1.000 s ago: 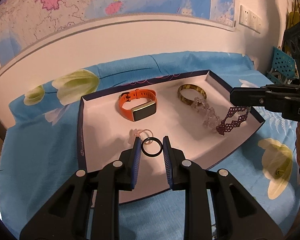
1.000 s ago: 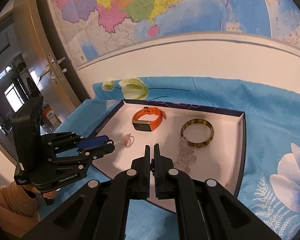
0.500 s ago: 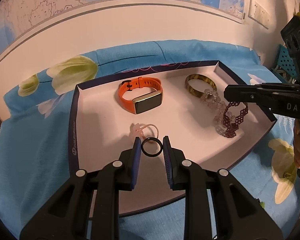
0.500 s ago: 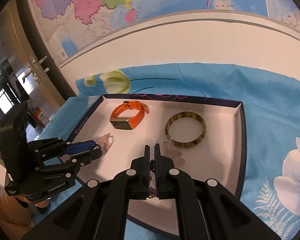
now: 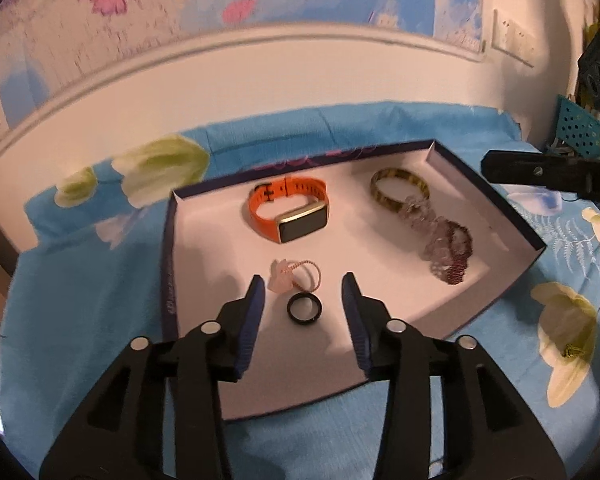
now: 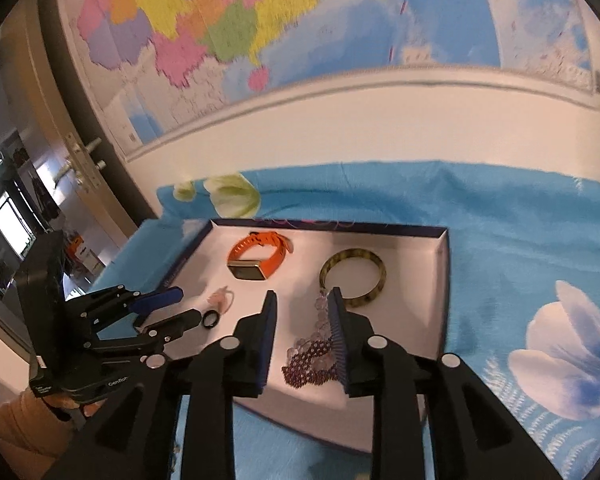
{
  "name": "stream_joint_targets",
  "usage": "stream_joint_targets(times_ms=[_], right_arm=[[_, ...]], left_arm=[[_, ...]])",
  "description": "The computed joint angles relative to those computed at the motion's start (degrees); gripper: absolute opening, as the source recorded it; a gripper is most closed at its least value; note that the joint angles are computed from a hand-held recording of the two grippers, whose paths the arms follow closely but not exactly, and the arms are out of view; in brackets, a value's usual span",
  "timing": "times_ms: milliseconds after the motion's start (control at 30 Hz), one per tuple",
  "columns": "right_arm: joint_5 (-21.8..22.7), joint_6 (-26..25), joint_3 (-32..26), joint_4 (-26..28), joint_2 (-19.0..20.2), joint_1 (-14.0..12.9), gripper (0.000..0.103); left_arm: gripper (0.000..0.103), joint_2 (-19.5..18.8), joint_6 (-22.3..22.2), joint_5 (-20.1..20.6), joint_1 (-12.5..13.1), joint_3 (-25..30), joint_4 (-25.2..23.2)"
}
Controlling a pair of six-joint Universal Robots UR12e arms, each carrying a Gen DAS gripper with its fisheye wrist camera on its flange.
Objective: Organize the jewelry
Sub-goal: 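Lift both open tools out of the tray toward the remaining jewelry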
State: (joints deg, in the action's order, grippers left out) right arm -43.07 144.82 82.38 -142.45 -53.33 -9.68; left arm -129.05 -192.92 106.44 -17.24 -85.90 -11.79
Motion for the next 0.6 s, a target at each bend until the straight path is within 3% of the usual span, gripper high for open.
stream_joint_targets(times_ms=[100,333,600], right_arm=[[1.6,-1.0,1.8,-0.9,-1.5,-1.2,0.032],[2.4,-3.6,6.4,-2.3,-4.8,-4.2,0.036],[-0.1,-7.5,11.2,-1.5,-7.5,-6.1,0.036]], left_arm=[[0.047,1.0,1.8,1.4,-0.7,-1.6,3.3],[0.049,3.7,3.3,0.3,-1.8,-6.1,9.8],[0.049,5.2,2.6,-0.4,-2.6,-9.0,11.7]])
